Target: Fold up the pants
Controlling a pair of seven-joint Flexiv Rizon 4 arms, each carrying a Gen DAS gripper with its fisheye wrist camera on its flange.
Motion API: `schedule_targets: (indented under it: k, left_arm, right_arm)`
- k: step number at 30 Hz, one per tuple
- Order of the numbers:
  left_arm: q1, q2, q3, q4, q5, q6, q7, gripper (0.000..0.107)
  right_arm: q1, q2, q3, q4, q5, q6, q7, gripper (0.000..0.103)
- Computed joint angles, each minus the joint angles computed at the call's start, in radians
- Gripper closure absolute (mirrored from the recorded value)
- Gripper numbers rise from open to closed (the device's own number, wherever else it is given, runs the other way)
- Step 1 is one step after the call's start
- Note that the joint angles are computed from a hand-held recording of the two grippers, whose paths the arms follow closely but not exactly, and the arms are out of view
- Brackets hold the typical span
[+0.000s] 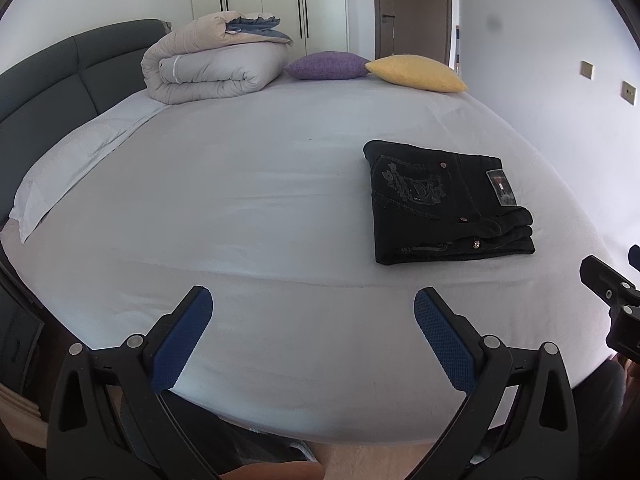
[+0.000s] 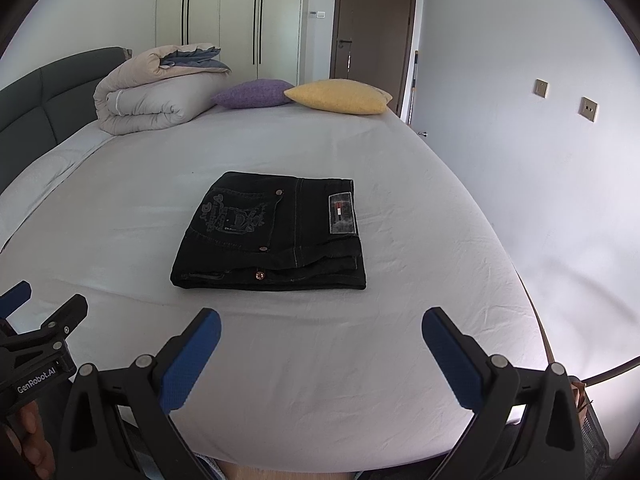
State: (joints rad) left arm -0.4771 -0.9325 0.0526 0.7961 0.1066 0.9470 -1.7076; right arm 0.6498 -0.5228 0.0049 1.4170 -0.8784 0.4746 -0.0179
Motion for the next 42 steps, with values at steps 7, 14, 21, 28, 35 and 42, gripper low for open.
schedule_targets:
  k: [7, 14, 21, 28, 35, 42]
  left_arm:
    - [0.001, -0.005, -0.003, -0.001, -0.004, -0.003, -0.001, 0.004]
    - [0.0, -0.002, -0.004, 0.006, -0.005, -0.004, -0.003, 0.004]
    - [0.0, -0.001, -0.006, 0.011, -0.008, -0.003, -0.002, 0.004]
    - [-0.001, 0.001, -0.006, 0.017, -0.008, -0.001, -0.003, 0.004]
    - [-0.001, 0.006, -0.009, 0.026, -0.01, 0.002, -0.001, 0.004]
    - [-0.001, 0.006, -0.008, 0.026, -0.01, 0.001, -0.002, 0.004]
  right_arm:
    - [0.001, -0.001, 0.0, 0.0, 0.0, 0.005, 0.008, 0.0]
    - [0.001, -0.001, 0.0, 0.002, 0.001, 0.008, 0.009, 0.0]
    - [0.001, -0.002, 0.0, 0.002, 0.001, 0.01, 0.009, 0.0]
    - [0.001, -0.002, 0.0, 0.002, 0.001, 0.01, 0.009, 0.0]
    - [0.003, -0.006, -0.001, 0.0, 0.004, 0.012, 0.011, 0.0]
    - [0.003, -0.007, -0.001, -0.001, 0.005, 0.012, 0.012, 0.0]
